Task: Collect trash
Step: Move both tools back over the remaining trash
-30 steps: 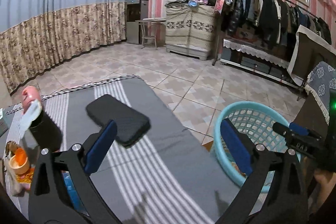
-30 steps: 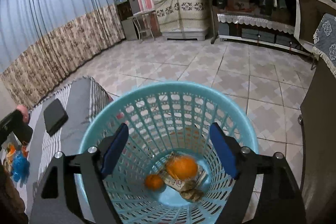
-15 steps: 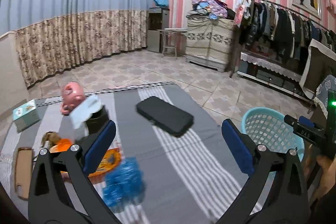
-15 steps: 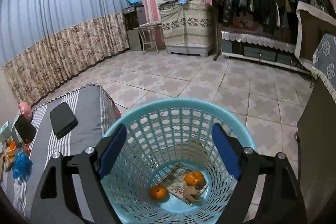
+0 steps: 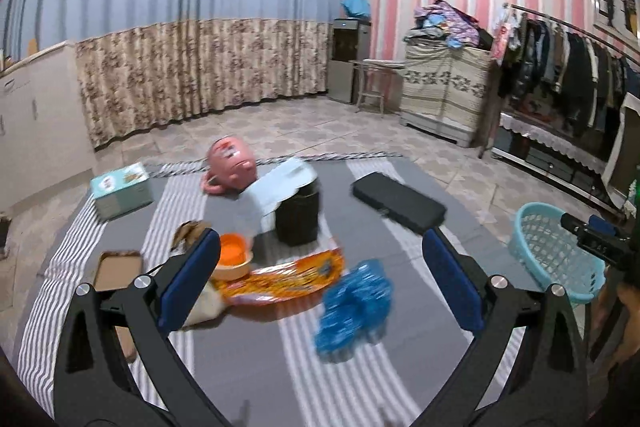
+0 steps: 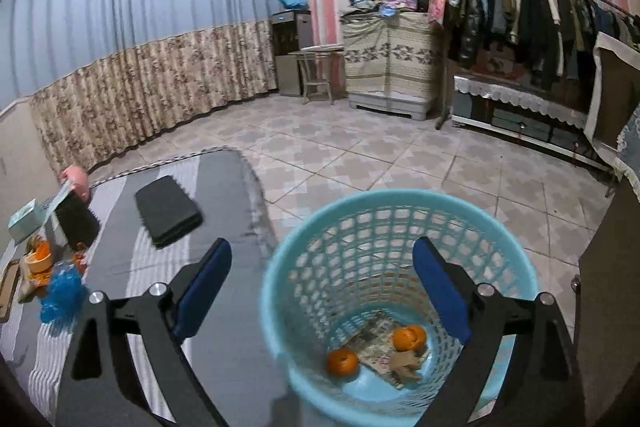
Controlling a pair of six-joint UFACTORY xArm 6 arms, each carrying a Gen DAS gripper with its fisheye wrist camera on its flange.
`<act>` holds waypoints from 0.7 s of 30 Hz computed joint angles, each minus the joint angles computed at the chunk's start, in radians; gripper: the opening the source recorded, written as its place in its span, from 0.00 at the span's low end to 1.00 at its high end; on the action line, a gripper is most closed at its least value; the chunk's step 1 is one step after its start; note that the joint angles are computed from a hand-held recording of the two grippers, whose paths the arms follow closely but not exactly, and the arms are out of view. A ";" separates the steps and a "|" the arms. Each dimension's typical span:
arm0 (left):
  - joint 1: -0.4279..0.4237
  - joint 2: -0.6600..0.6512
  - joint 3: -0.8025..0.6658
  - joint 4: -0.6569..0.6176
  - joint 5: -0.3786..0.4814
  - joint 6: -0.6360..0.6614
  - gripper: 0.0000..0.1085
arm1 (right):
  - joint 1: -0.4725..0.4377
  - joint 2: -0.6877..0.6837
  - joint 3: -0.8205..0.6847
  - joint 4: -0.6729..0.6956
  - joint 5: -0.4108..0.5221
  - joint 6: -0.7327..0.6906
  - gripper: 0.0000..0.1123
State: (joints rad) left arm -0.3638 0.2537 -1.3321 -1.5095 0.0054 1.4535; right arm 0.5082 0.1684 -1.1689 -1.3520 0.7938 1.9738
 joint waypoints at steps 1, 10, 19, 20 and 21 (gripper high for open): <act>0.009 0.003 0.002 0.021 0.001 -0.023 0.90 | 0.009 0.017 -0.022 0.003 -0.008 -0.005 0.80; 0.100 0.022 0.045 0.104 0.039 -0.104 0.90 | 0.065 0.203 -0.252 0.070 -0.068 -0.155 0.80; 0.134 0.080 0.043 0.232 0.070 -0.220 0.90 | 0.099 0.362 -0.445 0.205 -0.118 -0.352 0.80; 0.144 0.083 0.042 0.229 0.074 -0.217 0.90 | 0.101 0.372 -0.458 0.210 -0.123 -0.357 0.80; 0.150 0.086 0.042 0.241 0.077 -0.230 0.90 | 0.103 0.389 -0.483 0.217 -0.131 -0.364 0.80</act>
State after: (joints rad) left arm -0.2141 0.3395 -1.2905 -1.2682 0.0826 1.2236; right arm 0.6113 0.5572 -1.6518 -1.1349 0.6628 1.6095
